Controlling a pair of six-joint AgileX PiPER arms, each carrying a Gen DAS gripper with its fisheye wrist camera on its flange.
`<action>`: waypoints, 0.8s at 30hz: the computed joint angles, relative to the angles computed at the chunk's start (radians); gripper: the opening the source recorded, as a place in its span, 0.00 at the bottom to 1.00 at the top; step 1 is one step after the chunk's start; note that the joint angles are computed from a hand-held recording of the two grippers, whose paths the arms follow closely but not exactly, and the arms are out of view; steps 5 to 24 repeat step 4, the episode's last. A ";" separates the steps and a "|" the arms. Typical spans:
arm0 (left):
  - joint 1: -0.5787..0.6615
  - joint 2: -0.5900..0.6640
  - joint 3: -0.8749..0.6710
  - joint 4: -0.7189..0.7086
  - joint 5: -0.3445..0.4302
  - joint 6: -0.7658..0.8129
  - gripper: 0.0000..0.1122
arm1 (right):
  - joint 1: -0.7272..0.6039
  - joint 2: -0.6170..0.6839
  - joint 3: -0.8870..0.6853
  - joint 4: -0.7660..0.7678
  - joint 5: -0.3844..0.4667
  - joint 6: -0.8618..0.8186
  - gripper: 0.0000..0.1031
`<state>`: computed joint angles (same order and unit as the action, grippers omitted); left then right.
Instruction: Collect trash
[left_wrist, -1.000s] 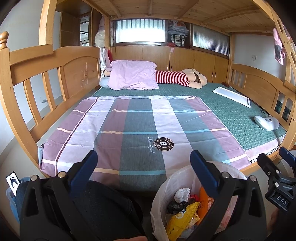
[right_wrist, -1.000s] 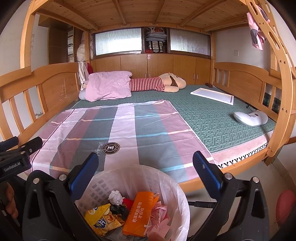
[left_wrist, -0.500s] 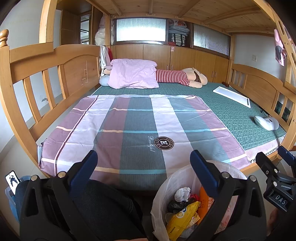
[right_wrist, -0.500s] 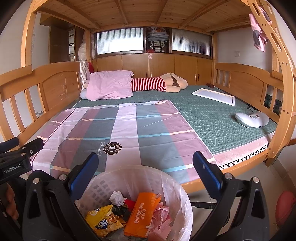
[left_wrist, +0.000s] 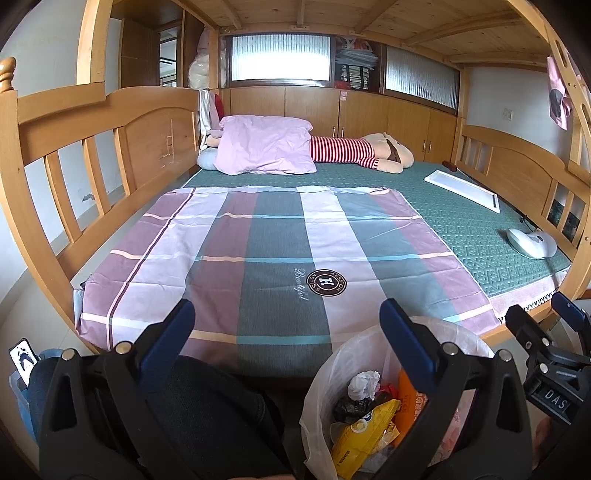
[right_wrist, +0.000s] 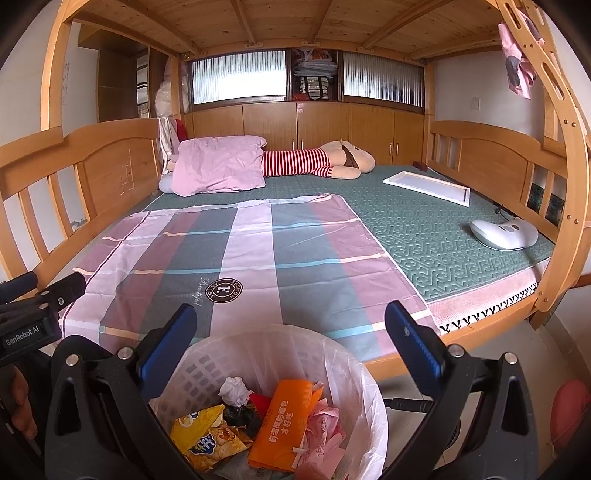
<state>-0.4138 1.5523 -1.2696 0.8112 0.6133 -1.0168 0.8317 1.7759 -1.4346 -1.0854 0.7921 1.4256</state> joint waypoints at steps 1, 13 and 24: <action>0.000 0.001 -0.004 0.000 0.004 0.000 0.89 | 0.000 0.000 0.000 0.002 0.000 0.000 0.96; -0.002 0.000 -0.003 0.008 0.009 -0.013 0.89 | 0.000 0.000 0.001 0.001 0.002 0.005 0.96; -0.002 0.000 -0.003 0.008 0.009 -0.013 0.89 | 0.000 0.000 0.001 0.001 0.002 0.005 0.96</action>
